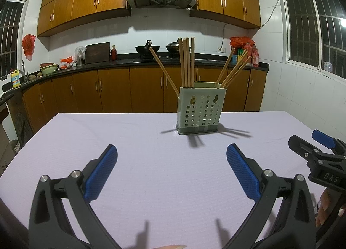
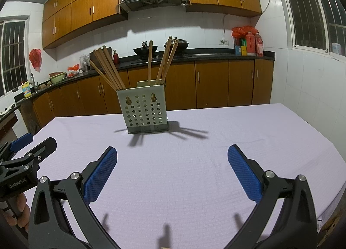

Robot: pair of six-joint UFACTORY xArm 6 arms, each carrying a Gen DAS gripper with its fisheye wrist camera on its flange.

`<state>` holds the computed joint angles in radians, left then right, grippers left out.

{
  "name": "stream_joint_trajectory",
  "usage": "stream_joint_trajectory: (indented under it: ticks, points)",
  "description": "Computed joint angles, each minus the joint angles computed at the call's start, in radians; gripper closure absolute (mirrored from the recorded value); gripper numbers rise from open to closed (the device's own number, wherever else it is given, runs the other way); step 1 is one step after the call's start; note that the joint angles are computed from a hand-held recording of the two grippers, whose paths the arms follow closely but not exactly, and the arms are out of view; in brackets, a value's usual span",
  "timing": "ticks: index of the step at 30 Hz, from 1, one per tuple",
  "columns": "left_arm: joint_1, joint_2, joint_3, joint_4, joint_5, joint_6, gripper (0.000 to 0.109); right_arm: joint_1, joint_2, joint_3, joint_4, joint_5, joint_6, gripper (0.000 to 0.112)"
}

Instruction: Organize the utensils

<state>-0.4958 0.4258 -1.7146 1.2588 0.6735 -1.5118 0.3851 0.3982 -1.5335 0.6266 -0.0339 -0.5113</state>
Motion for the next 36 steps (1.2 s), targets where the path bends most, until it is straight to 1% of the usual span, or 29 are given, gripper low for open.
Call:
stream_joint_trajectory:
  ticks: [13,24,30,36]
  points:
    - [0.000,0.000,-0.002,-0.003,0.000,0.003,0.010,-0.001,-0.002,0.003,-0.020,0.000,0.021,0.011]
    - [-0.001,0.001,-0.005,-0.007,0.001,0.006,0.010,0.010,-0.007,0.015,0.010,-0.005,-0.003,0.011]
    - [-0.002,0.001,0.000,0.007,0.015,-0.009,0.010,0.006,-0.004,0.010,0.000,-0.002,0.007,0.011]
    - [0.000,0.016,-0.012,-0.006,0.018,-0.002,0.010,0.006,-0.004,0.009,0.001,0.000,0.005,0.011]
